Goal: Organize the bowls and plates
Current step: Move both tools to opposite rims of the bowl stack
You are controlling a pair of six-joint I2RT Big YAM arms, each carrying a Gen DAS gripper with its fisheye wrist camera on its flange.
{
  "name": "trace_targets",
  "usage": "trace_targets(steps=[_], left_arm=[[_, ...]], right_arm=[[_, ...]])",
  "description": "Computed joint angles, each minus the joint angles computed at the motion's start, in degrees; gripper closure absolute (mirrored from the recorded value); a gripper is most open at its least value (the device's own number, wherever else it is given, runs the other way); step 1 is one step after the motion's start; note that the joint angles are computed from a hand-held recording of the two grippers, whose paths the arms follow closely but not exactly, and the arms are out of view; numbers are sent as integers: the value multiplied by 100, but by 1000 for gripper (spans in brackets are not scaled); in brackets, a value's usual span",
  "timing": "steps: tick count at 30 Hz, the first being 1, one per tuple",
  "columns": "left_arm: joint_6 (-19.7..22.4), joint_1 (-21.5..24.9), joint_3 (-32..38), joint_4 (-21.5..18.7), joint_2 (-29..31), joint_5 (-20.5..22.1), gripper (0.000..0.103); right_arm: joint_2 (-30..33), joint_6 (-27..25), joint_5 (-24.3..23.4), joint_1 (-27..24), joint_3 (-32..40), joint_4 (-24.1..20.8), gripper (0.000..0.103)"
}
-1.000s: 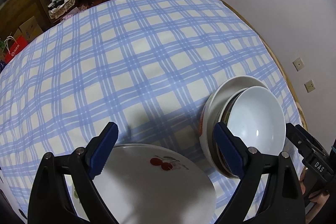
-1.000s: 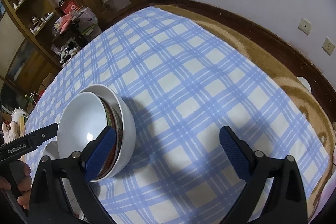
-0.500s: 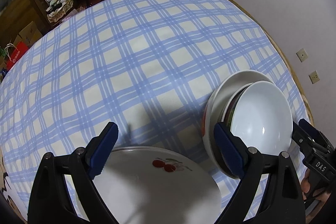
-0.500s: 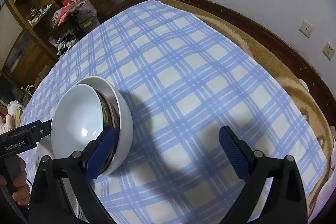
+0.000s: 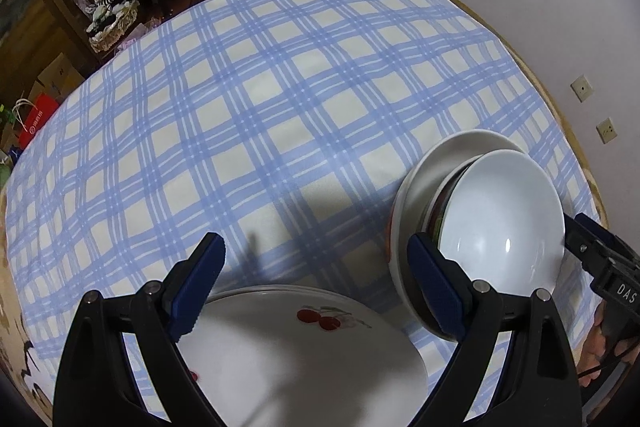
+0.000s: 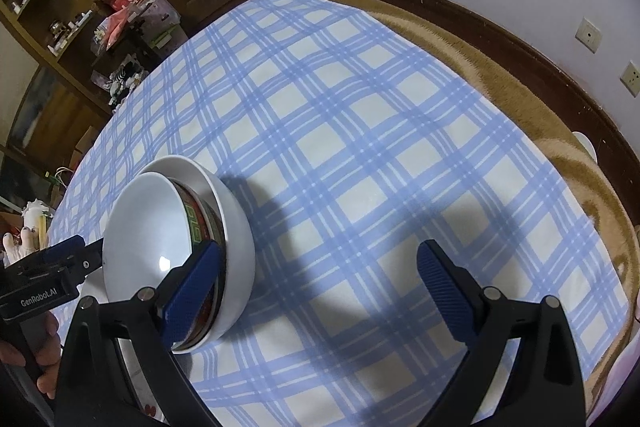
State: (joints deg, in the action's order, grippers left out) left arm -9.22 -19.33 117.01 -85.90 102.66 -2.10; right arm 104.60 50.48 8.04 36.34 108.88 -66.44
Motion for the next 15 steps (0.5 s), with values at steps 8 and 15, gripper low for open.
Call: trace_targets(steps=[8,15], left_arm=[[47,-30,87,-112,40,-149,12],[45,-14,71,-133,30,-150,12]], right_arm=[[115,-133,136,22,214,-195,0],[144,-119,152,15,260,-233,0]])
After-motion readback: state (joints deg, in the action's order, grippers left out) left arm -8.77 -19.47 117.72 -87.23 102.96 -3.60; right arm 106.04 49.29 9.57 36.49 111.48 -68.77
